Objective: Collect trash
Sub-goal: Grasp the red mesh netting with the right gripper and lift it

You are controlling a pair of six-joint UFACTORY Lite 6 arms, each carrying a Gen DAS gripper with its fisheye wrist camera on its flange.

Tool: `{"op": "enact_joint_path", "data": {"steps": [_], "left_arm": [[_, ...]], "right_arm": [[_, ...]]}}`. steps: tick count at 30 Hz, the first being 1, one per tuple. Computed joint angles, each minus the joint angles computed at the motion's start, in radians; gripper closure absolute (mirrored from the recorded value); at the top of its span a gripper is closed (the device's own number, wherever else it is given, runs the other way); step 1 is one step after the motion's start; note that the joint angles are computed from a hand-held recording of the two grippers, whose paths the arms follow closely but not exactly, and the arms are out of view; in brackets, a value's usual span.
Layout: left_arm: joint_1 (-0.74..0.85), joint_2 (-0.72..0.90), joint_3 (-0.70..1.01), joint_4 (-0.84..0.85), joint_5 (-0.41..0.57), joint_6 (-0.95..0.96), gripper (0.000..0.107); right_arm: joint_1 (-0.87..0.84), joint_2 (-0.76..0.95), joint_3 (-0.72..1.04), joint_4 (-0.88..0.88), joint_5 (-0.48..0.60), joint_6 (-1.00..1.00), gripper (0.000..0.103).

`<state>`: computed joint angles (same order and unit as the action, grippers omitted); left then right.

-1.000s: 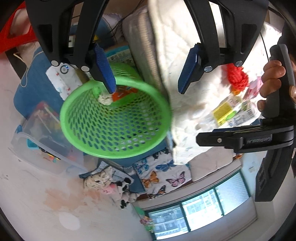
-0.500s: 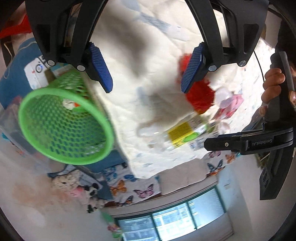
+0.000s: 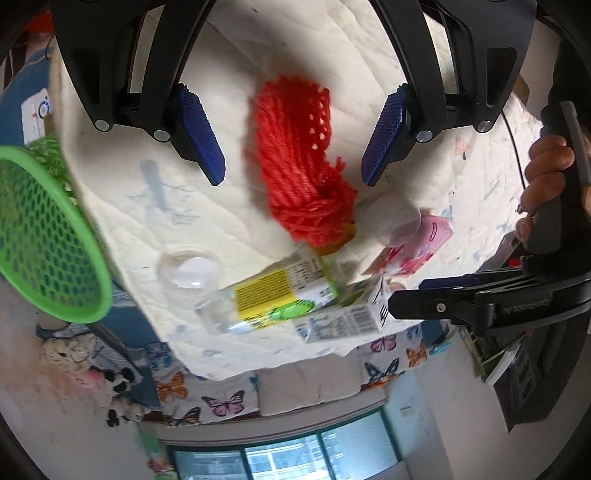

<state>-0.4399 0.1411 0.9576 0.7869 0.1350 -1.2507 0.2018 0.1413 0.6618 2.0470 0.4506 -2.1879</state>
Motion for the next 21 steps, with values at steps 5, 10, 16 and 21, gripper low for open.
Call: {"op": "enact_joint_path", "data": {"steps": [5, 10, 16, 21], "left_arm": [[0.021, -0.019, -0.037, 0.027, -0.021, -0.016, 0.039], [0.022, -0.029, -0.067, 0.115, -0.04, -0.094, 0.039], [-0.001, -0.005, -0.067, 0.238, -0.049, -0.202, 0.041], [-0.044, 0.041, -0.044, 0.4, -0.03, -0.334, 0.044]], "right_arm": [[0.049, 0.106, 0.078, 0.068, -0.04, -0.051, 0.027], [0.053, 0.157, 0.117, 0.079, -0.056, -0.056, 0.034], [0.033, 0.129, 0.096, 0.054, -0.027, -0.044, 0.054], [-0.016, 0.061, 0.047, 0.026, 0.0, -0.035, 0.059]]}}
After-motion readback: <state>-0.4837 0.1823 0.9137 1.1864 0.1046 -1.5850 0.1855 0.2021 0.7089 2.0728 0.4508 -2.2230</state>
